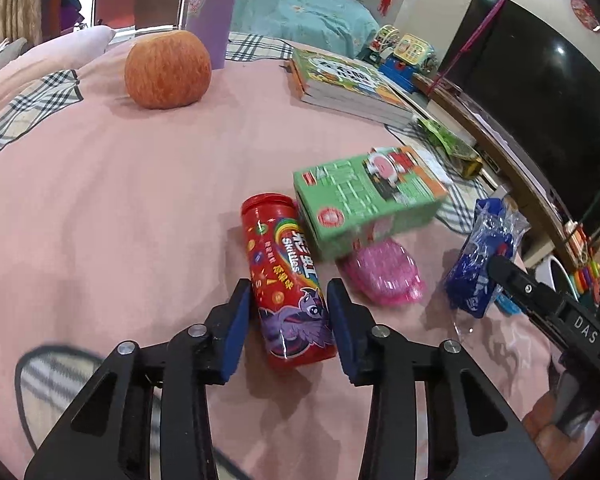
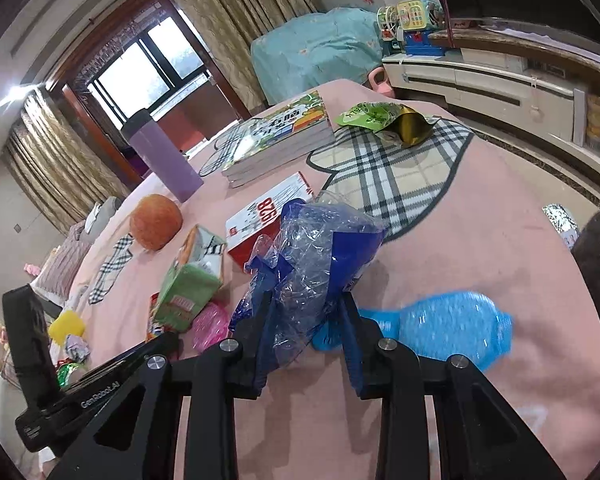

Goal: Collect trash
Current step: 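Lift the Skittles tube and blue bag and carry both over the trash bin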

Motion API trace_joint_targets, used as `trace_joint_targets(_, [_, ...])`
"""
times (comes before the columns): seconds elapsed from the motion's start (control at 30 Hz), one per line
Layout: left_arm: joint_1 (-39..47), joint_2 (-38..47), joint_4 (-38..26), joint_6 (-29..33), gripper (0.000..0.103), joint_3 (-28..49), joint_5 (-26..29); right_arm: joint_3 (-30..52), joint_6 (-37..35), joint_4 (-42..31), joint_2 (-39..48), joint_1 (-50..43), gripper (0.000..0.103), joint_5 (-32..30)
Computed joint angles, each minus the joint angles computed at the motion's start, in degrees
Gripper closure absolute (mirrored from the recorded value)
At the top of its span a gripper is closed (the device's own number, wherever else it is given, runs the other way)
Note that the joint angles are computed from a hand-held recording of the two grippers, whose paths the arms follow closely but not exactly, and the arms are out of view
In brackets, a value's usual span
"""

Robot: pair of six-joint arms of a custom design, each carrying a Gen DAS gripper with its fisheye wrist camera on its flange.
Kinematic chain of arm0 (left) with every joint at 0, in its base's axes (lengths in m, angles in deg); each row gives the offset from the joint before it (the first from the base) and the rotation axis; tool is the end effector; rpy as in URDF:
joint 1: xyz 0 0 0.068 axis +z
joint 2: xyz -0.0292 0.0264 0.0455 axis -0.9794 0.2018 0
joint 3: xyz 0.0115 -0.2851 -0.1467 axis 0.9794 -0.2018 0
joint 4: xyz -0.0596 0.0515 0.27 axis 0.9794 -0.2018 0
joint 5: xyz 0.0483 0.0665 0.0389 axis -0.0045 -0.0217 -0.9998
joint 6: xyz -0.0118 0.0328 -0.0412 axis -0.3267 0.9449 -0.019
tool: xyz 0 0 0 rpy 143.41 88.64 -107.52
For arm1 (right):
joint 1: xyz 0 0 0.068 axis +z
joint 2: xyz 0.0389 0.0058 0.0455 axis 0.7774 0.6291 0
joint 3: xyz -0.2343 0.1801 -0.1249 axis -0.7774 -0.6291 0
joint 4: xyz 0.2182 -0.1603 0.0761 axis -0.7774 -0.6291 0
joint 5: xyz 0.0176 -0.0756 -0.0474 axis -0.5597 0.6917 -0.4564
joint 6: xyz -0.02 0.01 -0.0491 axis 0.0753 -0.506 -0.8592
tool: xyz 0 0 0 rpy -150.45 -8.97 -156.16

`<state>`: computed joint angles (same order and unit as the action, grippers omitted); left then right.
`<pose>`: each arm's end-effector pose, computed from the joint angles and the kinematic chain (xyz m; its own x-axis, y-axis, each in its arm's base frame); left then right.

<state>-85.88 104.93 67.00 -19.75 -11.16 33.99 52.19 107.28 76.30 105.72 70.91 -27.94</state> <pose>0.2427 -0.0341 0.1813 -0.7752 -0.2352 -0.5863 -0.0987 0.9618 -0.2553 0.2584 0.1019 0.1886 -0.7610 0.1855 -0.6216 -0.1718 0.8664 0.4688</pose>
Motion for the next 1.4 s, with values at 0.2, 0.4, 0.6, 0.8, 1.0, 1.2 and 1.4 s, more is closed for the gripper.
trace_joint_targets(0.2, [-3.92,-8.36,-3.64,-0.82,0.068,-4.15,-0.77,-3.32,-0.12,-2.30,-6.79,0.40,0.073,0.40])
trace_joint_targets(0.4, [-11.04,-14.52,-7.04,-3.60,0.071,-5.29,-2.63,-6.21,-0.63,-5.63,-13.95,-0.77,0.073,0.34])
trace_joint_targets(0.6, [-21.84,-15.96,-8.41,-6.68,0.072,-4.12,-7.75,-8.71,-1.15,-9.87,-21.35,-2.40,0.073,0.60])
trace_joint_targets(0.8, [-25.11,-10.77,-8.31,-7.59,0.072,-3.36,-8.51,-10.89,-2.25,-14.78,-28.27,-6.79,0.073,-1.08])
trace_joint_targets(1.0, [-27.22,-7.29,-6.98,-8.39,0.070,-2.97,-10.87,-12.23,-3.55,-17.75,-31.98,-10.76,0.073,-3.78])
trace_joint_targets(1.2, [-28.38,-5.44,-5.35,-7.92,0.075,-1.88,-11.25,-12.98,-4.89,-19.95,-34.85,-14.17,0.073,-5.78])
trace_joint_targets(1.4, [-33.71,-5.43,-6.40,-9.12,0.075,0.65,-13.20,-12.88,-8.24,-23.89,-38.59,-21.13,0.073,-9.46])
